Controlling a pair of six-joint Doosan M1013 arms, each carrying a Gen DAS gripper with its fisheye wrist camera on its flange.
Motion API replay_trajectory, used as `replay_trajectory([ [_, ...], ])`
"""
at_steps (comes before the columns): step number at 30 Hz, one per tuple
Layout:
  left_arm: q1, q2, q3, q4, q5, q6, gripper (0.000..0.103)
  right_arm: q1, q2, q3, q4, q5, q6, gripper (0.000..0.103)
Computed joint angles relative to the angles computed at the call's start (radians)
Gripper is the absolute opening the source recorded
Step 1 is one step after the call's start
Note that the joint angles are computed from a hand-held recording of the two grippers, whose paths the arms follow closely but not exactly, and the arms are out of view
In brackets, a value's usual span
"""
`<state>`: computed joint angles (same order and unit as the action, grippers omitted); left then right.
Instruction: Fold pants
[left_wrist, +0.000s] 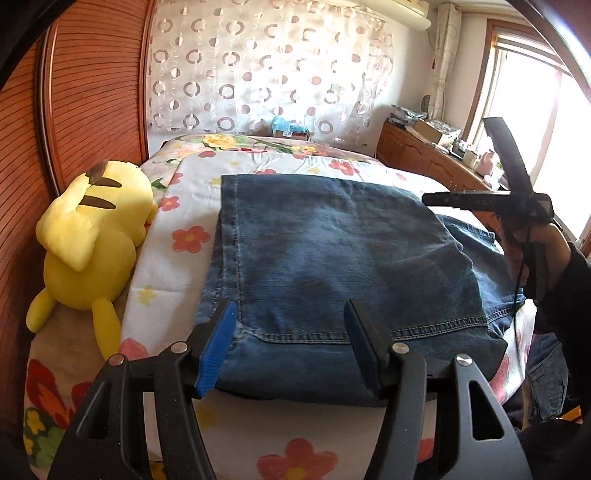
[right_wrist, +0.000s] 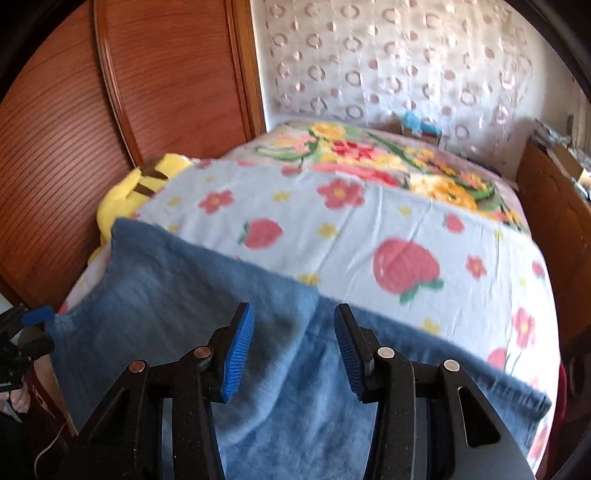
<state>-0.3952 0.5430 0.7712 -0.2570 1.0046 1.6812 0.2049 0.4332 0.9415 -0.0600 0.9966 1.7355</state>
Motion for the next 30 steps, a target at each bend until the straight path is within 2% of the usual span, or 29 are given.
replay_trajectory([
  [5, -0.007, 0.002, -0.002, 0.009, 0.003, 0.007, 0.062, -0.001, 0.039, -0.066, 0.024, 0.058, 0.017, 0.046],
  [7, -0.010, 0.003, -0.002, 0.010, 0.006, 0.012, 0.062, 0.002, 0.049, -0.088, 0.032, 0.068, 0.021, 0.033],
  [9, -0.013, 0.001, 0.001, 0.013, 0.007, 0.013, 0.062, 0.007, 0.063, -0.114, 0.039, 0.078, 0.006, 0.010],
  [13, -0.014, 0.002, 0.002, 0.014, 0.009, 0.010, 0.062, 0.015, 0.060, -0.115, 0.030, 0.022, -0.036, 0.007],
  [16, -0.014, 0.000, 0.005, 0.012, 0.006, 0.012, 0.062, 0.025, 0.021, -0.062, 0.039, -0.096, -0.095, 0.006],
  [22, -0.011, -0.007, 0.016, 0.000, -0.015, 0.012, 0.062, 0.044, -0.034, -0.010, 0.044, -0.252, -0.134, 0.006],
  [25, -0.010, -0.013, 0.027, -0.007, -0.026, 0.022, 0.065, 0.047, -0.077, 0.053, 0.112, -0.350, -0.203, 0.006],
  [27, -0.011, -0.012, 0.027, 0.002, -0.024, 0.020, 0.065, 0.059, -0.081, 0.058, 0.029, -0.363, -0.146, 0.006],
  [30, -0.011, -0.009, 0.023, -0.001, -0.021, 0.015, 0.065, 0.065, -0.044, 0.014, -0.098, -0.270, -0.037, 0.006],
])
